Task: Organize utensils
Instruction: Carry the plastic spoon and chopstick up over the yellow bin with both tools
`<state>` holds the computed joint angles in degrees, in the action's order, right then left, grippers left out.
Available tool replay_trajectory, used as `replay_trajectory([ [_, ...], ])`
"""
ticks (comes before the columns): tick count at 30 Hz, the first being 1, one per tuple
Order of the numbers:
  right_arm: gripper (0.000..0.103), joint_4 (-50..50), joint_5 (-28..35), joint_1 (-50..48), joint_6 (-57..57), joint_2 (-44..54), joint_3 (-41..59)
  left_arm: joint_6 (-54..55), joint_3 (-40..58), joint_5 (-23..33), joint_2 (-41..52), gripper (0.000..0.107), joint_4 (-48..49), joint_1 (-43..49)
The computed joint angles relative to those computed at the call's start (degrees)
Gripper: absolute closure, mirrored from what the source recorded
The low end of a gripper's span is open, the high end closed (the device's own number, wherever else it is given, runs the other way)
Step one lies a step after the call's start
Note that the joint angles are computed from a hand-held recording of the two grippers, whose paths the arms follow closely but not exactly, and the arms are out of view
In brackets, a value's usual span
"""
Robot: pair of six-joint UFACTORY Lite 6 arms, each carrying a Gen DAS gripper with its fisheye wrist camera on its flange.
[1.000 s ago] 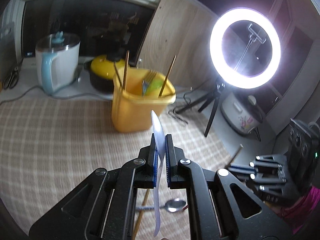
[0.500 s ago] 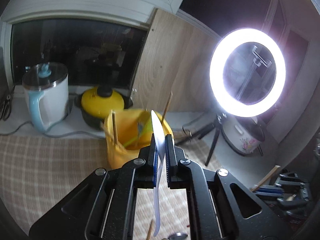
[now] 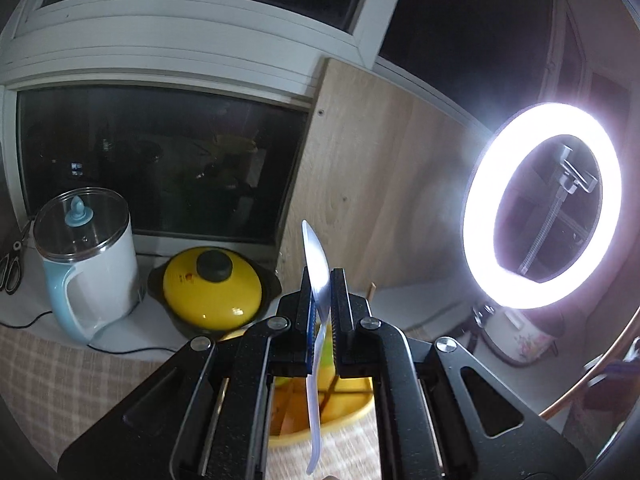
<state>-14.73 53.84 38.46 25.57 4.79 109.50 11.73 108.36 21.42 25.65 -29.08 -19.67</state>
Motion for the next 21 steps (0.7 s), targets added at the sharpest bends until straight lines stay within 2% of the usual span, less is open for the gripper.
replay_trajectory([
  [7, 0.100, -0.9, 4.2, -1.7, -3.2, 12.8, 18.6, -8.9, 5.1, -3.4, 5.8, 0.103, 8.8, -1.1],
  [11, 0.100, -2.0, 5.8, -2.6, -4.9, 19.9, 27.2, -16.9, 5.2, -5.3, 7.1, 0.103, 17.6, -2.4],
  [13, 0.100, -1.0, 6.7, -3.6, -5.8, 22.7, 31.0, -17.3, 4.9, -5.7, 7.5, 0.103, 18.1, -2.5],
  [16, 0.100, -0.8, 6.5, -4.7, -5.9, 25.3, 33.6, -17.3, 5.4, -5.6, 8.3, 0.103, 18.3, -2.5],
  [21, 0.100, 0.4, 4.4, -6.5, -5.7, 26.5, 31.5, -15.5, 4.2, -5.7, 8.1, 0.103, 16.6, -2.4],
])
